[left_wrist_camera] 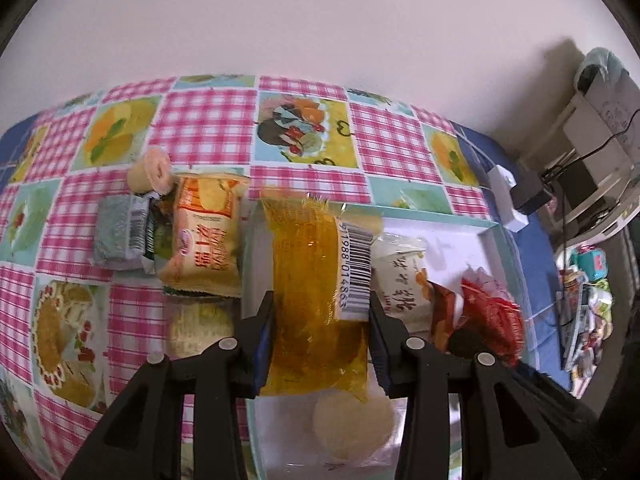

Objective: Organize snacks
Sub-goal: 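Carry both packets into the white tray and open both tools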

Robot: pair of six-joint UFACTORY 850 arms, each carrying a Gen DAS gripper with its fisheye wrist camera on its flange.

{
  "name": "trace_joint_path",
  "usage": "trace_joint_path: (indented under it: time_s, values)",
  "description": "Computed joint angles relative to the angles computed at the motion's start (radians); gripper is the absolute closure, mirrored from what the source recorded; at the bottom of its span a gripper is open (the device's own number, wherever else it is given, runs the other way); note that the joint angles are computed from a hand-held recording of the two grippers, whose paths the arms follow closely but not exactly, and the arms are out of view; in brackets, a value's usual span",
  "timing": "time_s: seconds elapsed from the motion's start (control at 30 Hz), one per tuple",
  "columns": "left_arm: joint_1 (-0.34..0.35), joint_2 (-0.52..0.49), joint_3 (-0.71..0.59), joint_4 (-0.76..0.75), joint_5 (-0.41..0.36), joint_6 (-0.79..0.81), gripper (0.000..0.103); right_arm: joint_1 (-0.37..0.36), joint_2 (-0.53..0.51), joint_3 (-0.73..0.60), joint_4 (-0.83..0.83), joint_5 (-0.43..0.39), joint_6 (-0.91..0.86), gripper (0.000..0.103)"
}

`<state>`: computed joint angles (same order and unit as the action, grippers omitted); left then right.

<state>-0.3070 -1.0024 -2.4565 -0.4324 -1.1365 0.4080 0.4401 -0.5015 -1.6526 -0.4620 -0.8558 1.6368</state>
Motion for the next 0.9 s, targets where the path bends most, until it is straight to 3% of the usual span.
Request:
trace_joint_path:
  time_s: [0.1,0.33,0.43,0.5,0.57,0.63,0.67,0.77,0.83,0.9]
  values:
    - [0.001,-0.005,-0.018,-0.008,-0.017,0.000,0.043,-0.001,-0.004,-0.005,0.009,0.002,-0.011,0.059]
    - [0.006,-0.010,-0.056,0.014,-0.044,-0.038,0.043,0.001,-0.008,-0.014,0.012,-0.004,-0.028,0.058]
    - [0.008,-0.030,-0.099,0.053,-0.064,-0.075,0.042,0.001,-0.017,-0.031,0.025,-0.027,-0.044,0.052]
    - [0.010,-0.038,-0.116,0.080,-0.069,-0.096,0.042,0.002,-0.018,-0.033,0.024,-0.034,-0.042,0.042]
    - [0.013,-0.041,-0.121,0.106,-0.070,-0.124,0.041,0.003,-0.020,-0.039,0.024,-0.046,-0.049,0.042]
    - [0.017,-0.046,-0.130,0.134,-0.070,-0.154,0.031,0.005,-0.024,-0.048,0.023,-0.061,-0.052,0.039]
    - [0.020,-0.042,-0.122,0.146,-0.057,-0.168,0.017,0.006,-0.027,-0.053,0.022,-0.068,-0.054,0.033]
    - [0.028,-0.013,-0.070,0.169,-0.006,-0.199,0.014,0.009,-0.034,-0.064,0.023,-0.075,-0.069,0.022]
    - [0.032,-0.005,-0.055,0.186,0.012,-0.223,0.013,0.013,-0.043,-0.078,0.026,-0.087,-0.082,0.021]
    - [0.039,0.012,-0.021,0.200,0.041,-0.246,0.005,0.015,-0.049,-0.089,0.029,-0.092,-0.096,0.020]
